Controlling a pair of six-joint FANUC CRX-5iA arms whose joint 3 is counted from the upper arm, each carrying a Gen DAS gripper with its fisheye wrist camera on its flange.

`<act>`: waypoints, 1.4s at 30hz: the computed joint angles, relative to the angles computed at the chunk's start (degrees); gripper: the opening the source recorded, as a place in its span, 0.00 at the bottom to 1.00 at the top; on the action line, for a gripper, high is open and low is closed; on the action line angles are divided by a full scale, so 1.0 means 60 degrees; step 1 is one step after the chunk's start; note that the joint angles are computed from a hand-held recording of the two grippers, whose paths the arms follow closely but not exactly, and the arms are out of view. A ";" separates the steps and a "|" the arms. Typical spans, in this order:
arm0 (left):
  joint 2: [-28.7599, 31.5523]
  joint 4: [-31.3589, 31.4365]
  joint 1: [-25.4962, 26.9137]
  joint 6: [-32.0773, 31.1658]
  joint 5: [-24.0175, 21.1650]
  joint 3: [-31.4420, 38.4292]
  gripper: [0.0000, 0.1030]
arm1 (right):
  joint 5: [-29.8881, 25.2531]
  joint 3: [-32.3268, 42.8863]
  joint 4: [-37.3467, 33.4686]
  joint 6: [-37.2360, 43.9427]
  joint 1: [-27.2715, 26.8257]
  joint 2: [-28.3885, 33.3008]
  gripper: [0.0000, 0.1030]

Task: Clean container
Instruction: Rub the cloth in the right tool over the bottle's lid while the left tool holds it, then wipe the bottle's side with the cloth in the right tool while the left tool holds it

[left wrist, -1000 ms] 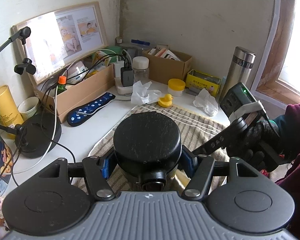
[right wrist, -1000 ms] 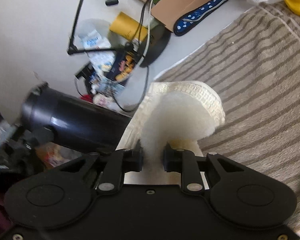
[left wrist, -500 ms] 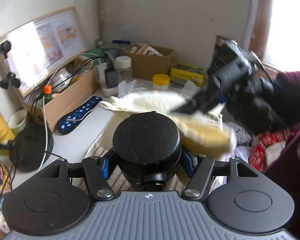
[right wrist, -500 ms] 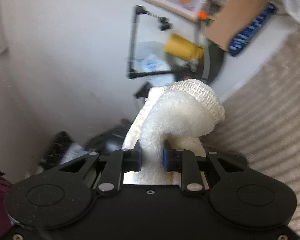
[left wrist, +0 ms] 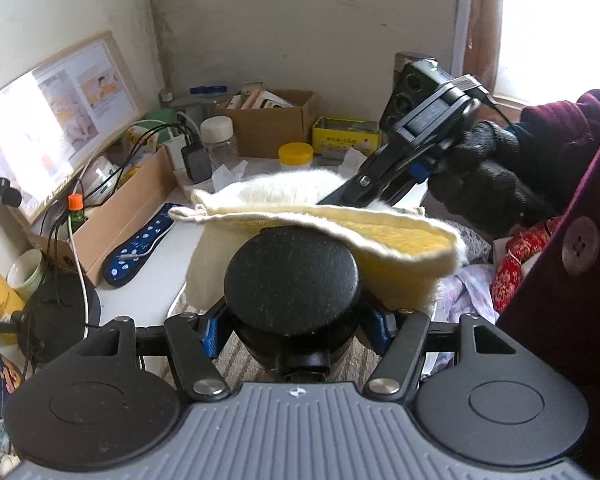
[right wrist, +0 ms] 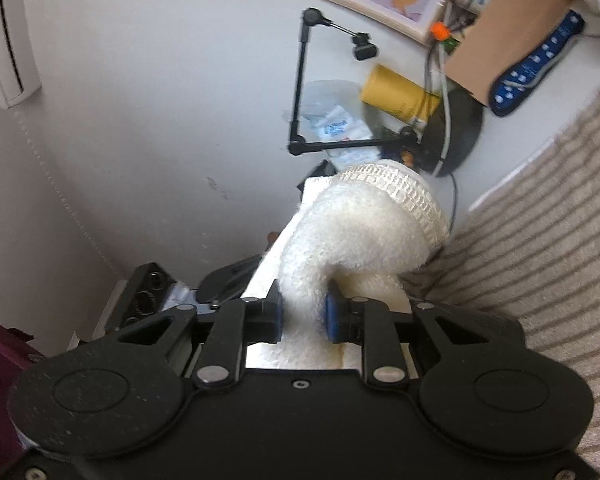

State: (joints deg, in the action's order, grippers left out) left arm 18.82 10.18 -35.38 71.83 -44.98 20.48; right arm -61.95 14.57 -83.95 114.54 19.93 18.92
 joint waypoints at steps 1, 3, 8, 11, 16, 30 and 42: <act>0.0022 -0.0004 -0.0007 -0.0066 -0.0038 0.0040 0.63 | 0.0012 -0.0006 0.0070 -0.0058 0.0004 0.0027 0.19; 0.0059 -0.0027 -0.0021 -0.0131 -0.0087 0.0105 0.63 | 0.0083 -0.0031 0.0258 -0.0210 0.0032 0.0059 0.19; 0.0133 -0.0198 -0.0054 0.0028 -0.0149 0.0244 0.63 | 0.0412 -0.0087 0.0916 -0.0482 0.0222 0.0037 0.19; 0.0139 -0.0288 -0.0065 0.0111 -0.0171 0.0277 0.63 | 0.0726 -0.0136 0.1490 -0.0716 0.0427 -0.0013 0.19; 0.0056 -0.0324 -0.0057 0.0228 -0.0079 0.0156 0.63 | 0.1231 -0.0177 0.2773 -0.1216 0.0889 -0.0078 0.19; 0.0137 -0.0534 -0.0160 0.0136 -0.0301 0.0409 0.63 | 0.2431 -0.0580 0.8260 -0.2498 0.3014 -0.0291 0.19; 0.0405 -0.0283 -0.0296 -0.1944 -0.0912 0.0902 0.63 | 0.0779 -0.0193 0.3379 -0.1236 0.0797 -0.0008 0.20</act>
